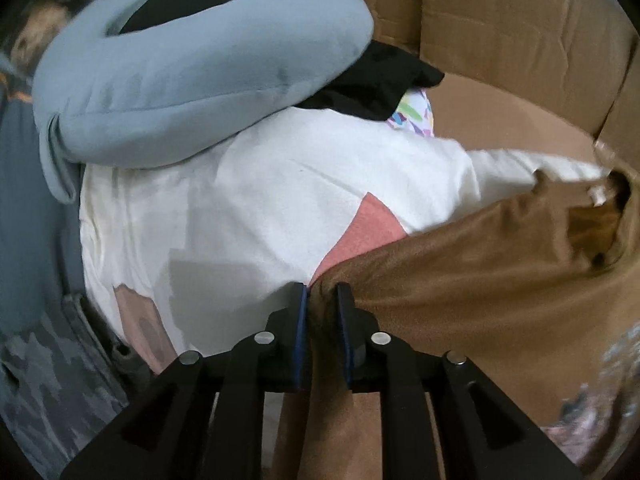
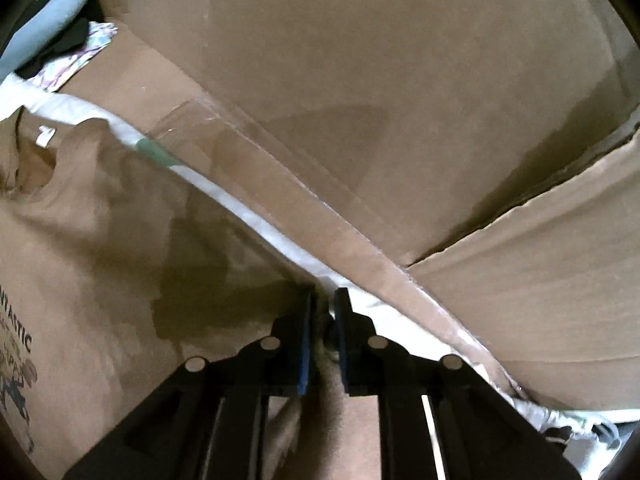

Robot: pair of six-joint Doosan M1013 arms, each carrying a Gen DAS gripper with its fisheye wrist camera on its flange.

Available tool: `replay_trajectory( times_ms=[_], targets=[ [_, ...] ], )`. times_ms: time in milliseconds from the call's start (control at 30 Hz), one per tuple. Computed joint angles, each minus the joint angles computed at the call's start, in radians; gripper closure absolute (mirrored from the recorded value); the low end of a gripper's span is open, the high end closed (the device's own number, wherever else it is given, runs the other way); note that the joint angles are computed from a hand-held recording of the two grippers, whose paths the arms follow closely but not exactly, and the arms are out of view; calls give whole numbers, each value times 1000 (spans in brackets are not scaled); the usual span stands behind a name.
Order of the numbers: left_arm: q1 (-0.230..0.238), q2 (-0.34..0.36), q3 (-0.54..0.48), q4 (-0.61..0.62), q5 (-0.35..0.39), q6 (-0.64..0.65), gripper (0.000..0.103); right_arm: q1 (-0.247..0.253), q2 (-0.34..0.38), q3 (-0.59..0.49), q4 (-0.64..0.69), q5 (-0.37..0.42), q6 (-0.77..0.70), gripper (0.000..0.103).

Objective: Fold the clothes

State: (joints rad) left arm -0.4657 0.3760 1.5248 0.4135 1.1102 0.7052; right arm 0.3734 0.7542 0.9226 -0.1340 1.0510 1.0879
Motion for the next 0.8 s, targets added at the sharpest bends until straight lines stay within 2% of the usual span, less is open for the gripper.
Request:
replay_trajectory(
  times_ms=[33, 233, 300, 467, 600, 800],
  targets=[
    [0, -5, 2, -1, -7, -1, 85, -5, -4, -1, 17, 7, 5, 82],
    [-12, -28, -5, -28, -69, 46, 79, -25, -46, 28, 176, 0, -80, 76],
    [-26, -13, -28, -2, -49, 49, 63, -21, -47, 18, 238, 23, -107, 76],
    [-22, 19, -75, -35, -88, 114, 63, -8, -14, -41, 332, 86, -141, 75],
    [-22, 32, -96, -68, -84, 203, 63, 14, 53, -122, 366, 141, -155, 75],
    [-20, 80, -143, -100, -98, 333, 63, 35, 110, -199, 396, 188, -168, 75]
  ],
)
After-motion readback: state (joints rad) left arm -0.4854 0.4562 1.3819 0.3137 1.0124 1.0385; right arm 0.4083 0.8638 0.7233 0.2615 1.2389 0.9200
